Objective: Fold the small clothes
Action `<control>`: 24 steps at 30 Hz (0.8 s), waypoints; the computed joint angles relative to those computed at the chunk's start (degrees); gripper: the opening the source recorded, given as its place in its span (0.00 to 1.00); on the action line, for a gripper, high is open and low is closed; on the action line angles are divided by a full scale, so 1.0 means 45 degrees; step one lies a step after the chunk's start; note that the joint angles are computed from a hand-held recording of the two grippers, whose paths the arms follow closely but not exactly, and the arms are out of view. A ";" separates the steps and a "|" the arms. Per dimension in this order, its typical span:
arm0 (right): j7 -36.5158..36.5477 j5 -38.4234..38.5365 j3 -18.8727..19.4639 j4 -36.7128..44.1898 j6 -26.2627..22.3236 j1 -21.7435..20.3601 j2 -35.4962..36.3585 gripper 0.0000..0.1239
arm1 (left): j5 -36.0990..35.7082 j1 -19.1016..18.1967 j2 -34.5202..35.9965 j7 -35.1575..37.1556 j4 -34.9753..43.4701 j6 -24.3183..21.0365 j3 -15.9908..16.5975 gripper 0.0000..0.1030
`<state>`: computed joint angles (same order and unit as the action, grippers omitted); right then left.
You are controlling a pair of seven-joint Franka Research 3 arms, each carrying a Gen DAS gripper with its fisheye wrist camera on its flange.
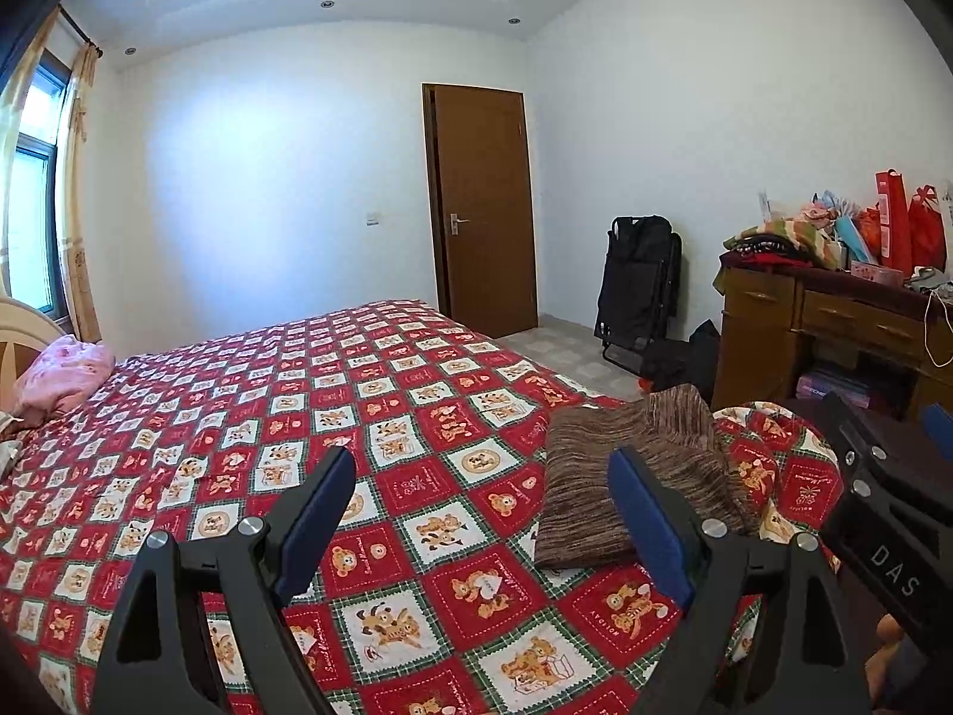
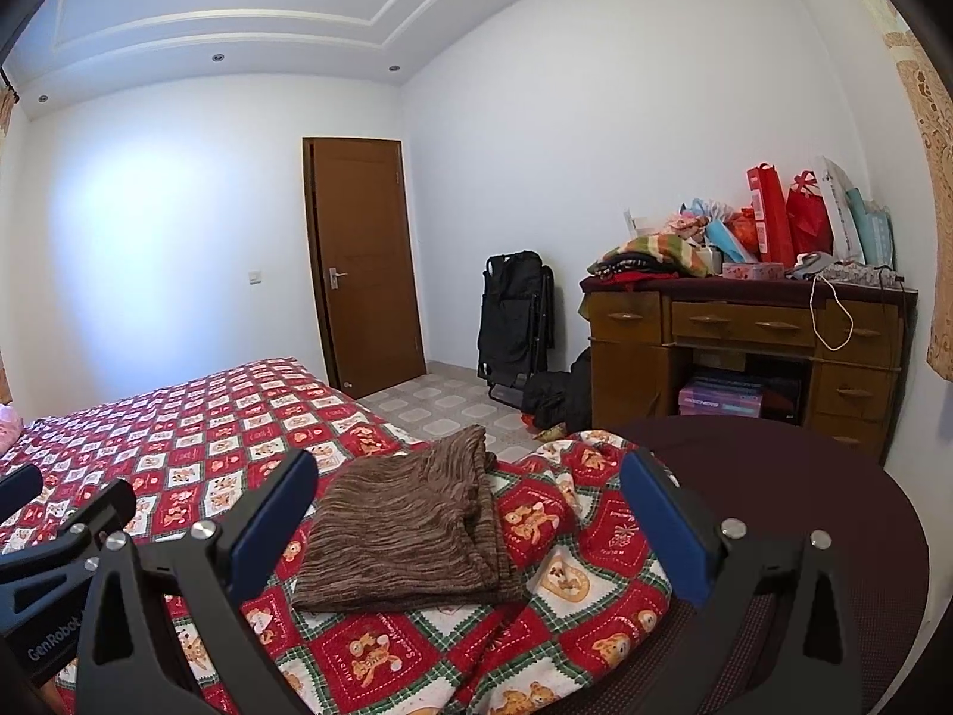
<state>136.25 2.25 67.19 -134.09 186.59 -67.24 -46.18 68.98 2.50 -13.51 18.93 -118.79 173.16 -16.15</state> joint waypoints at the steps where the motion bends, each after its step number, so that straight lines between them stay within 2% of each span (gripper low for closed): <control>1: -0.0001 -0.0006 -0.0015 -0.0013 0.0015 0.0000 0.0000 0.83 | -0.0018 -0.0004 0.0000 0.0026 -0.0011 0.0023 0.0022 0.85; 18: 0.0073 -0.0066 -0.0010 0.0020 -0.0081 0.0059 0.0096 0.83 | -0.0136 0.0089 -0.0020 0.0117 -0.0101 0.0109 -0.0009 0.85; 24: 0.0208 -0.0057 0.0086 -0.0057 -0.0058 0.0020 -0.0054 0.83 | 0.0134 0.0070 0.0027 -0.0019 -0.0035 -0.0240 -0.0058 0.85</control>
